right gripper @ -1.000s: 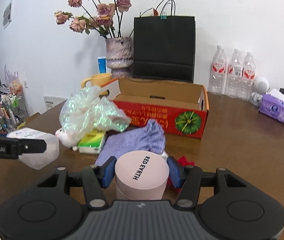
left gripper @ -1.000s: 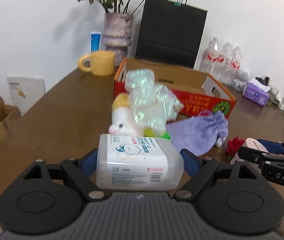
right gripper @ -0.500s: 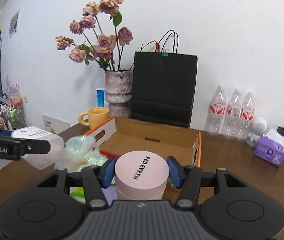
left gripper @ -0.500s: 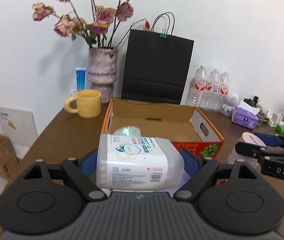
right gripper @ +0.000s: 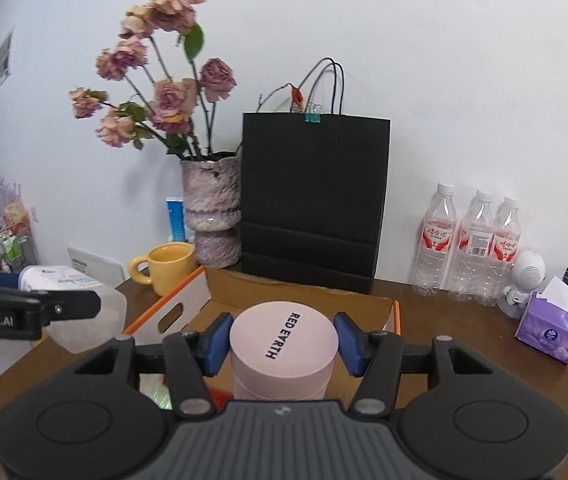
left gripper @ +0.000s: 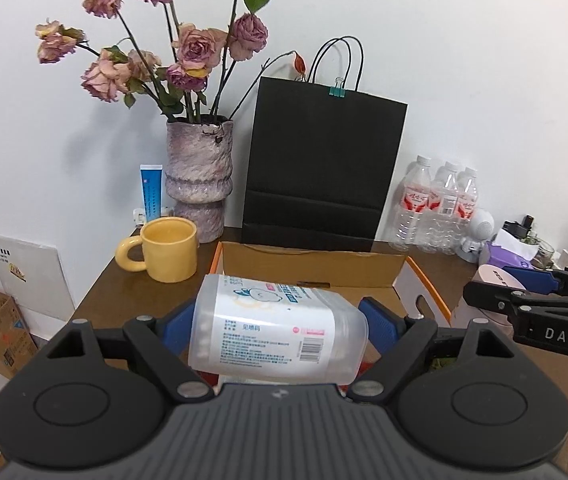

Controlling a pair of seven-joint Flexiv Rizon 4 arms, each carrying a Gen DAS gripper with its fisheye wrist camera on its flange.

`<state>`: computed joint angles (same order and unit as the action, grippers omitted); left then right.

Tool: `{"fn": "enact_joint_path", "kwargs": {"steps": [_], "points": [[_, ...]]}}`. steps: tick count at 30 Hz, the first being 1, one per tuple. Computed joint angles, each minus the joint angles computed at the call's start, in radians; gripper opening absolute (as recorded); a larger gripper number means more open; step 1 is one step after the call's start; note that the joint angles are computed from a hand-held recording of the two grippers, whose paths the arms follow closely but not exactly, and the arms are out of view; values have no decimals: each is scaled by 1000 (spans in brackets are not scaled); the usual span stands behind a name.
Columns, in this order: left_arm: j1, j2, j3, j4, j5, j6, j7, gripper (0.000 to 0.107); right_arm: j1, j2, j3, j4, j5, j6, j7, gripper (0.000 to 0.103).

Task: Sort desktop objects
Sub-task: 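Carry the wipes container with the left tool while the right tool carries the jar into the box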

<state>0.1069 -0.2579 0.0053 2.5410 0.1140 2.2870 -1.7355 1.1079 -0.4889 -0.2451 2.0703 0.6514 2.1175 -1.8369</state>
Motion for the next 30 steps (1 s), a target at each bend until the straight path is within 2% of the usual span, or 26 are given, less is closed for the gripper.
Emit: {"fn": "enact_joint_path", "kwargs": {"steps": [3, 9, 19, 24, 30], "points": [[-7, -30, -7, -55, -28, -46, 19, 86, -12, -37, -19, -60, -23, -54, 29, 54], [25, -103, -47, -184, -34, -147, 34, 86, -60, -130, -49, -179, -145, -167, 140, 54], [22, -309, -82, -454, -142, -294, 122, 86, -160, -326, -72, -439, -352, -358, 317, 54], [24, -407, -93, -577, -193, -357, 171, 86, -246, -417, -11, -580, -459, -432, 378, 54], [85, -466, -160, -628, -200, -402, 202, 86, -317, -492, 54, -689, -561, -496, 444, 54]]}}
